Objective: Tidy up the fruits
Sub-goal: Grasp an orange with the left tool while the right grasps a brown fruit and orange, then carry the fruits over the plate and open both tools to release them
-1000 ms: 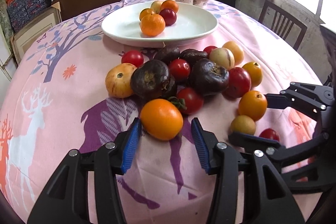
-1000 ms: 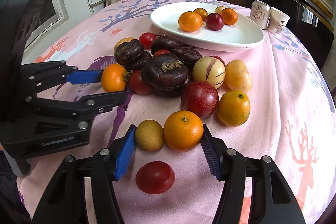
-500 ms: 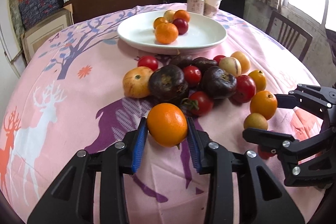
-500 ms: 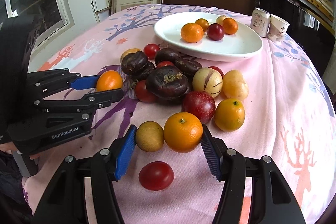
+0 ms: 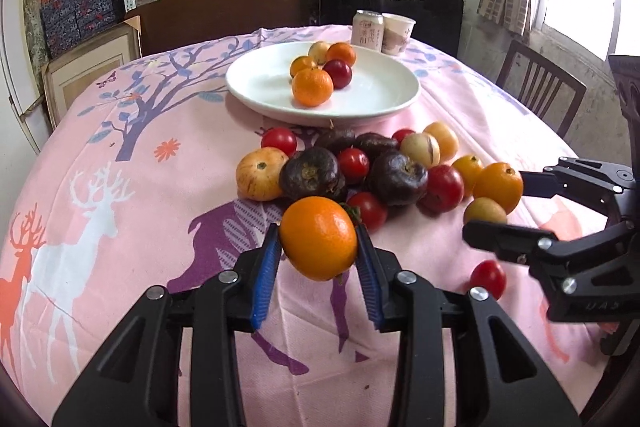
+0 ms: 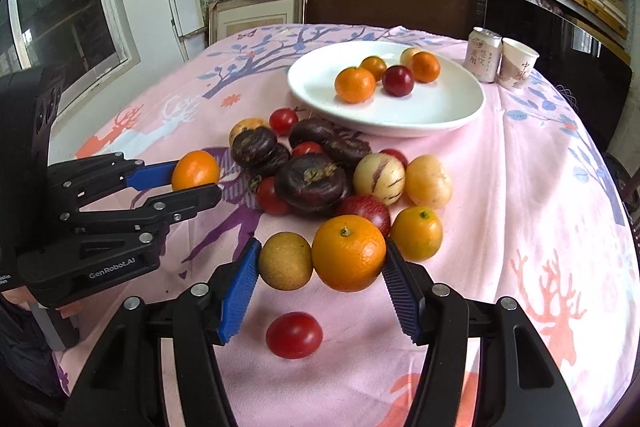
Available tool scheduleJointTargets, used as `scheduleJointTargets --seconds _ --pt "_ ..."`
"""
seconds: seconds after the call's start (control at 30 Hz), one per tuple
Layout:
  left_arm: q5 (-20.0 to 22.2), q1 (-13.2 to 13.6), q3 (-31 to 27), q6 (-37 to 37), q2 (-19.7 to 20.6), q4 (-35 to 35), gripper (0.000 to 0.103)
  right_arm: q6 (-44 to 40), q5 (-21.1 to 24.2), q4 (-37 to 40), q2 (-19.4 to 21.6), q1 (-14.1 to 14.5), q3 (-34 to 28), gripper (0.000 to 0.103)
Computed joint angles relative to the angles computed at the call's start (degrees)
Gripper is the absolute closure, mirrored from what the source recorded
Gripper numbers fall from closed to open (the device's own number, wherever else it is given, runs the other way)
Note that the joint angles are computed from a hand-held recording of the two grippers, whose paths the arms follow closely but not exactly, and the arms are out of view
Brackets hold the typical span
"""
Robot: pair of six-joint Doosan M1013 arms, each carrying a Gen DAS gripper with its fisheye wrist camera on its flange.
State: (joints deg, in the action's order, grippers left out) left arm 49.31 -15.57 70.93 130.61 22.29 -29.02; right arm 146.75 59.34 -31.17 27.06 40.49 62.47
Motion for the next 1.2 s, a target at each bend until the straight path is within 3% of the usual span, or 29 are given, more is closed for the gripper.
scheduleJointTargets --seconds 0.3,0.47,0.7,0.9,1.03,1.07,1.1,1.13,1.2 --pt "2.4 -1.3 -10.4 -5.7 4.4 1.5 0.067 -2.5 0.4 -3.1 0.5 -3.7 -3.5 0.041" --pt "6.2 -2.7 -22.1 -11.4 11.1 6.2 0.067 -7.6 -2.4 -1.7 2.3 -7.0 -6.5 0.041" --pt "10.2 -4.1 -35.2 -18.4 19.5 10.5 0.067 -13.5 -4.7 6.9 5.6 -11.3 -9.8 0.041" --pt "12.6 -4.5 -39.6 -20.2 22.5 10.7 0.067 -14.4 -5.1 7.5 6.0 -11.7 -9.6 0.041" --pt "11.3 -5.1 -38.3 -19.0 21.8 12.3 0.067 -15.4 -6.5 7.3 5.5 -11.8 -8.6 0.039" --pt "11.5 -5.4 -38.3 -20.1 21.7 14.0 0.054 -15.4 -5.9 6.4 5.5 -11.7 -8.8 0.038" --pt "10.9 -5.7 -38.2 -22.0 21.6 16.6 0.009 -14.4 -4.7 3.8 5.6 -11.2 -8.9 0.026" --pt "7.7 -6.1 -36.2 -23.9 20.6 19.4 0.005 -13.3 -4.1 1.2 5.5 -10.8 -8.7 0.012" --pt "-0.6 -6.6 -30.9 -28.5 18.0 25.1 0.005 -11.6 -3.8 -1.3 4.9 -10.5 -7.9 0.006"
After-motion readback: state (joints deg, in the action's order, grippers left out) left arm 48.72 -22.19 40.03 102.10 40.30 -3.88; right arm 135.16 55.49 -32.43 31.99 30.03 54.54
